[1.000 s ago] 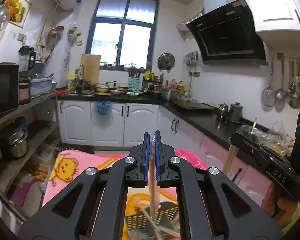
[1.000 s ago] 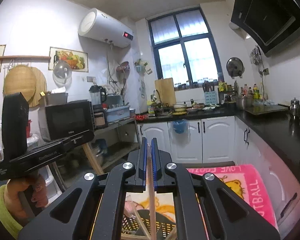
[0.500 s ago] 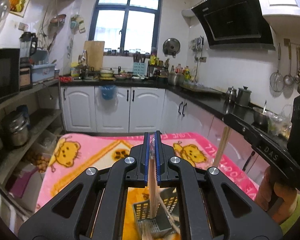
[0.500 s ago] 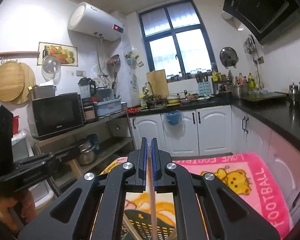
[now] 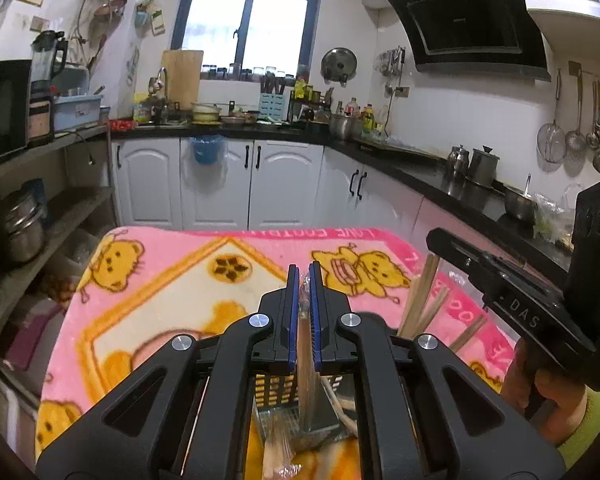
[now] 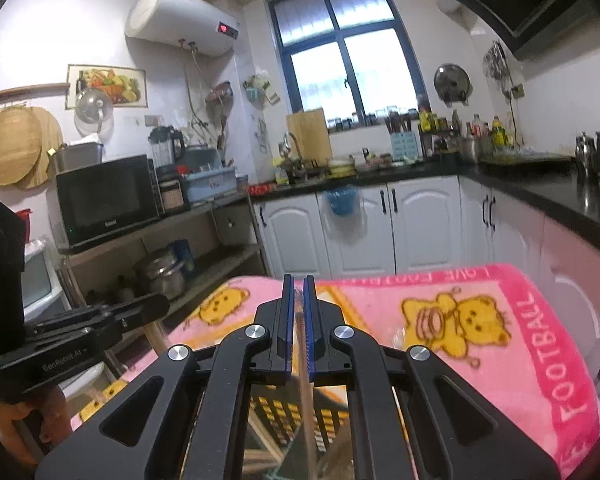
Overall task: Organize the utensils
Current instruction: 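Lift the chopsticks with both tools and lower them into the caddy, then open both tools and withdraw them from the caddy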
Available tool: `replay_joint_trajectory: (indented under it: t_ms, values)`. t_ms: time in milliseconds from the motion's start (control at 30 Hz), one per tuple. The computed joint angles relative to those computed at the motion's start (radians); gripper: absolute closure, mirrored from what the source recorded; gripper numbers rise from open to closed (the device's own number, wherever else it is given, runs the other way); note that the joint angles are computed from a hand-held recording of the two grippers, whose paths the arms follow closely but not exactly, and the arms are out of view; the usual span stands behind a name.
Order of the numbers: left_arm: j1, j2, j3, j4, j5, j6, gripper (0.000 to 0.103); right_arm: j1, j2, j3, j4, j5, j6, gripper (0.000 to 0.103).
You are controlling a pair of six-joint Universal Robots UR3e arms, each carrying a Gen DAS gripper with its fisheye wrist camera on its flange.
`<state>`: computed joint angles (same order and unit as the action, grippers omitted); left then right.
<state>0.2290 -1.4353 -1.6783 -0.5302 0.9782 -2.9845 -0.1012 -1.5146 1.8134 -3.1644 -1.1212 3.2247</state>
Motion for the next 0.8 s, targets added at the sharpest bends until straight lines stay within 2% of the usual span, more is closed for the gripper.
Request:
replay_joint_trajectory:
  t_ms: [100, 200, 233, 300, 367, 400, 500, 567, 733, 800]
  values:
    - [0.010, 0.018, -0.023, -0.022, -0.010, 0.009, 0.100, -0.022, -0.038, 0.033, 0.047, 0.028, -0.006, 0.097]
    - [0.023, 0.046, -0.050, -0.042, -0.024, 0.019, 0.100, -0.039, -0.088, 0.070, 0.092, 0.047, -0.032, 0.087]
    - [0.028, 0.054, -0.056, -0.047, -0.025, 0.022, 0.097, -0.043, -0.106, 0.086, 0.099, 0.047, -0.035, 0.081]
    - [0.042, 0.085, -0.077, -0.059, -0.037, 0.023, 0.091, -0.052, -0.142, 0.116, 0.110, 0.044, -0.039, 0.078]
    - [0.057, 0.115, -0.096, -0.071, -0.047, 0.024, 0.079, -0.055, -0.175, 0.138, 0.128, 0.025, -0.043, 0.073]
    - [0.072, 0.137, -0.111, -0.079, -0.059, 0.029, 0.078, -0.063, -0.191, 0.151, 0.135, 0.026, -0.044, 0.071]
    - [0.098, 0.183, -0.130, -0.116, -0.076, 0.040, 0.072, -0.090, -0.248, 0.187, 0.180, 0.041, -0.055, 0.070]
    - [0.121, 0.223, -0.146, -0.152, -0.094, 0.051, 0.061, -0.109, -0.285, 0.212, 0.207, 0.053, -0.058, 0.068]
    - [0.190, 0.344, -0.195, -0.250, -0.159, 0.093, 0.041, -0.170, -0.413, 0.296, 0.279, 0.103, -0.085, 0.061]
    - [0.217, 0.398, -0.211, -0.305, -0.181, 0.117, 0.037, -0.204, -0.477, 0.331, 0.328, 0.134, -0.108, 0.059]
